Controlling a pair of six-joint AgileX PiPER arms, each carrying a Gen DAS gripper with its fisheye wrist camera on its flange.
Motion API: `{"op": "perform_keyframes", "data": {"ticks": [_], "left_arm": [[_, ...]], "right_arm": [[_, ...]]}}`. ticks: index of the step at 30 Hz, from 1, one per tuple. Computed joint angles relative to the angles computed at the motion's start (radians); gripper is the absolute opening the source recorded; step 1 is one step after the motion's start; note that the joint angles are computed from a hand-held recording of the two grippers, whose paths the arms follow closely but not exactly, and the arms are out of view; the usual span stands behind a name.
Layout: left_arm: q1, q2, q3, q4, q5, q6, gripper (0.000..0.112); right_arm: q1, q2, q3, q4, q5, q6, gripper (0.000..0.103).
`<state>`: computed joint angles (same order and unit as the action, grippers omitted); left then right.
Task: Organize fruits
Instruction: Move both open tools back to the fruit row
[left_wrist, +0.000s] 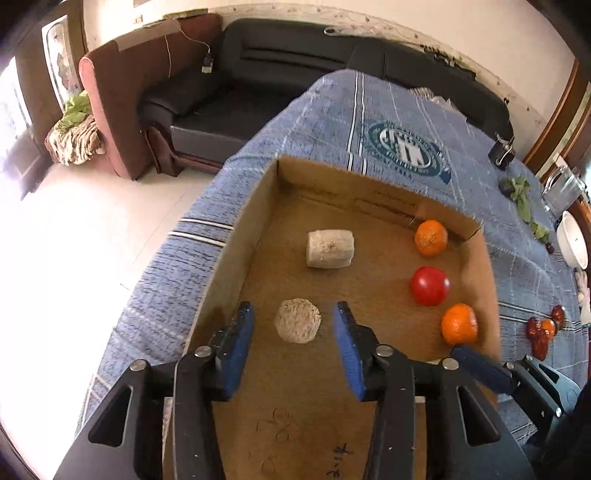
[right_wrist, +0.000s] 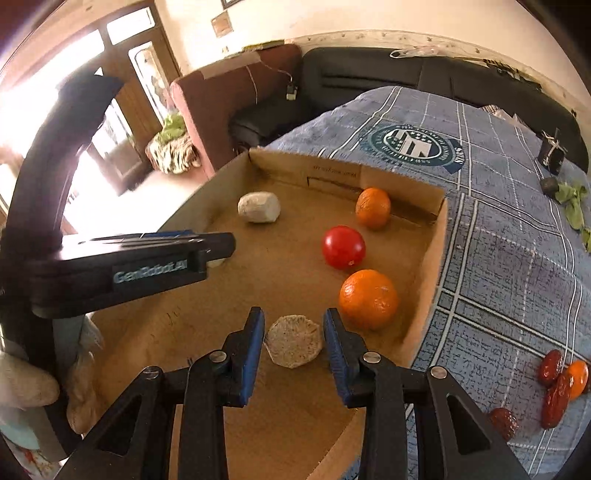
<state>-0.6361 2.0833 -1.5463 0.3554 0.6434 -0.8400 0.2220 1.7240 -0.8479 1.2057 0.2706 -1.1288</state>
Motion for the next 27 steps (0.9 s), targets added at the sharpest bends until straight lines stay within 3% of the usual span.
{"op": "perform_keyframes", "data": {"ticks": [5,9,13,16,21,27], "left_arm": [[-0.055,-0.157,0.160,0.157,-0.068,-0.203,0.058],[-0.130,-0.257,0.242,0.284,-0.088,-0.358,0.059],[-0.218,-0.312,0.267,0.370,-0.085,-0.454,0.066],[-0.297,-0.294,0.224,0.410,-0.056,-0.480,0.069],[-0.383,-0.192,0.098,0.347,-0.030,-0.401,0.069],[-0.440,-0.041,-0.072,0.227,0.002,-0.268,0.069]], "right_arm": [[-0.114,-0.125,0.096,0.140,0.091,-0.149,0.042],[-0.266,-0.265,0.204,0.140,0.173,-0.200,0.046],[-0.555,-0.378,0.299,0.078,0.307,-0.273,0.049],[-0.780,-0.384,0.311,0.023,0.417,-0.311,0.049],[-1.115,-0.324,0.287,-0.059,0.578,-0.381,0.049],[-1.285,-0.243,0.248,-0.098,0.628,-0.448,0.049]]}}
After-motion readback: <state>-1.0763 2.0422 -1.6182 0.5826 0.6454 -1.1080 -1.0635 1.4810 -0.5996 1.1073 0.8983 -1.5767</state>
